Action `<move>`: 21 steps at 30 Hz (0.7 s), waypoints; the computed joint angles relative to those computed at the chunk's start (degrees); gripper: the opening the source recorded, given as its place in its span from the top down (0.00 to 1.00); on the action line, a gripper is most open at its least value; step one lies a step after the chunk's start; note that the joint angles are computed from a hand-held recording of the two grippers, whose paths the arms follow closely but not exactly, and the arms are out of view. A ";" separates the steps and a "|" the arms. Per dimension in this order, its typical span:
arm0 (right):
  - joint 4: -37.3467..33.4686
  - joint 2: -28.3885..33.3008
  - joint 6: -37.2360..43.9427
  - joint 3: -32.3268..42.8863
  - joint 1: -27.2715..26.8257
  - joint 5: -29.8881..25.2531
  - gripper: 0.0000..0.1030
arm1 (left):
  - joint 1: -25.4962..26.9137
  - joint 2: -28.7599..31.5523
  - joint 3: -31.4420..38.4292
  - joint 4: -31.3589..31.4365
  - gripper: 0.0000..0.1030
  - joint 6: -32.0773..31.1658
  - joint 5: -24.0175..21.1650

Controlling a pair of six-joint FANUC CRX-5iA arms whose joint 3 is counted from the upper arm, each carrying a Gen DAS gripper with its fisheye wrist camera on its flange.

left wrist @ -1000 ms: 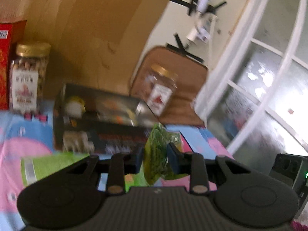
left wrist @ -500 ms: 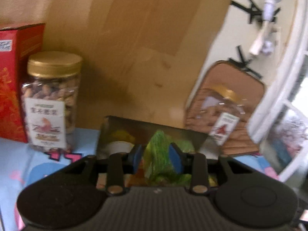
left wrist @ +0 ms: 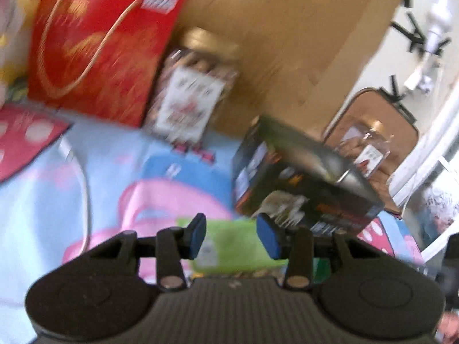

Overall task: Organize snacks
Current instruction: 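Grasp the light green barcode pouch with the left gripper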

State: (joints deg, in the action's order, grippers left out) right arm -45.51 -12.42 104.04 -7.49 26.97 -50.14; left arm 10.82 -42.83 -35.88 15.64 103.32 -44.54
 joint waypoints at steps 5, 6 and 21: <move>2.03 2.32 -8.69 2.24 1.65 -2.93 0.76 | 7.44 -2.34 -4.40 9.57 0.52 -6.25 -2.98; 2.99 2.50 -10.28 2.28 2.29 -3.14 0.77 | 8.42 -1.99 -4.94 11.57 0.52 -7.53 -3.73; 8.27 3.88 -14.32 2.49 9.29 -0.20 0.87 | 10.79 -4.20 -9.32 19.67 0.79 -10.44 -4.71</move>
